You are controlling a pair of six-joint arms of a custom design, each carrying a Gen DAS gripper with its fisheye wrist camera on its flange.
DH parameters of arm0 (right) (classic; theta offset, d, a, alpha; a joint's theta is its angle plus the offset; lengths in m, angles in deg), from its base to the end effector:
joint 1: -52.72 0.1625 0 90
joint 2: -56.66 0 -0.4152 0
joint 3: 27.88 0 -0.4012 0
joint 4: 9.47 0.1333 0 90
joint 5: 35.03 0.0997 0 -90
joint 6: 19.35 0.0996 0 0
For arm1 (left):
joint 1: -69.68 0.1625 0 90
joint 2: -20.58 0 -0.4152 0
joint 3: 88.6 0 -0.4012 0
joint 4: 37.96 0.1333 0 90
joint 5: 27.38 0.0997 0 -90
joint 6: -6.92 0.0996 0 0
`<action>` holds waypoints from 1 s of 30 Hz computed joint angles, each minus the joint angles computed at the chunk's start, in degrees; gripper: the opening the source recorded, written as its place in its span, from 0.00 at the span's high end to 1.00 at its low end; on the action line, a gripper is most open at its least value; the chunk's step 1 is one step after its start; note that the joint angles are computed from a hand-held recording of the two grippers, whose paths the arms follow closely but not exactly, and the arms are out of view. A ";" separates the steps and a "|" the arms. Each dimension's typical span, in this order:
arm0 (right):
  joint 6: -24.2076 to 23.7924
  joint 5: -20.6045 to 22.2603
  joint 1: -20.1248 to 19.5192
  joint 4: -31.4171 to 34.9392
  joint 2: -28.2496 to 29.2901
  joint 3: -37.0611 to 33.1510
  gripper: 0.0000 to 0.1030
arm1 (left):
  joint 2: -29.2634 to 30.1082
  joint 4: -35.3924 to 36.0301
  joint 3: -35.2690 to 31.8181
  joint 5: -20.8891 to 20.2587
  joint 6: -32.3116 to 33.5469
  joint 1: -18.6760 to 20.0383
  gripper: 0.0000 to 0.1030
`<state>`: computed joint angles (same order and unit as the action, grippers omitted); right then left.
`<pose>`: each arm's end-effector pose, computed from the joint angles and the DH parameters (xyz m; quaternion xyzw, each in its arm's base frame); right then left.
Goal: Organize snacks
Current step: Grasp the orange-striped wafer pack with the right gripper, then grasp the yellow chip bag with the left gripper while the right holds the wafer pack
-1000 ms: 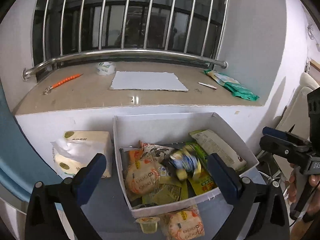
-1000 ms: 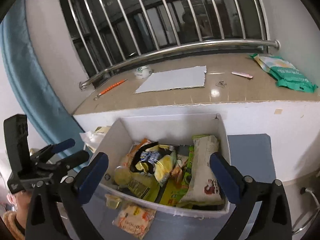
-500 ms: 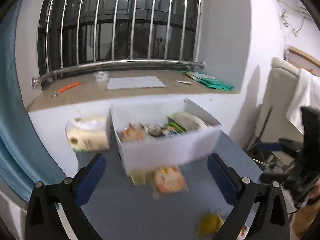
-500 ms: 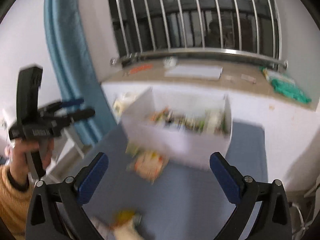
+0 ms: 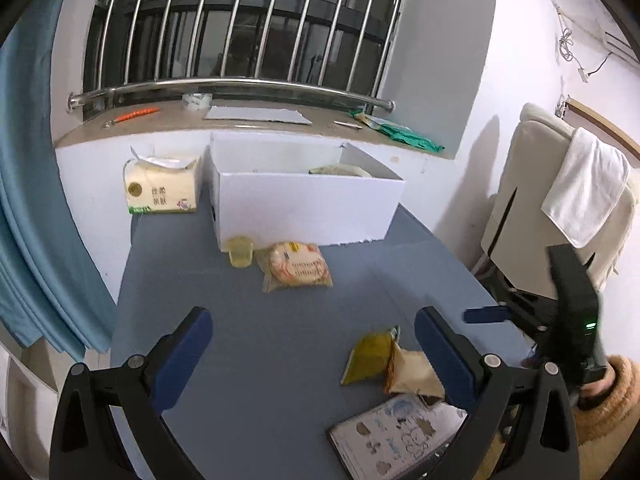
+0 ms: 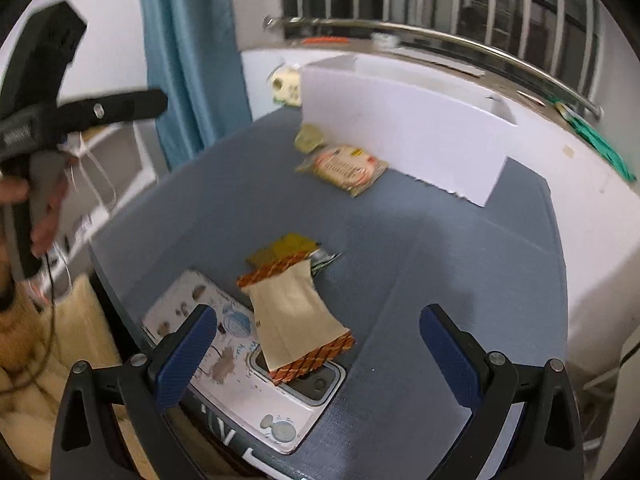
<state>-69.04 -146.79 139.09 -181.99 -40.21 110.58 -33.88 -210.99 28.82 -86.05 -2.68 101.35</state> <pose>0.0717 -0.3917 0.3038 0.2992 -0.8725 0.2275 0.3121 -0.3680 -0.4445 0.0973 0.3483 0.8831 -0.2877 0.1268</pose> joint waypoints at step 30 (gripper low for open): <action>6.23 10.64 -6.82 4.23 -12.51 2.41 0.52 | 13.51 15.72 -11.28 -6.15 1.48 1.40 0.00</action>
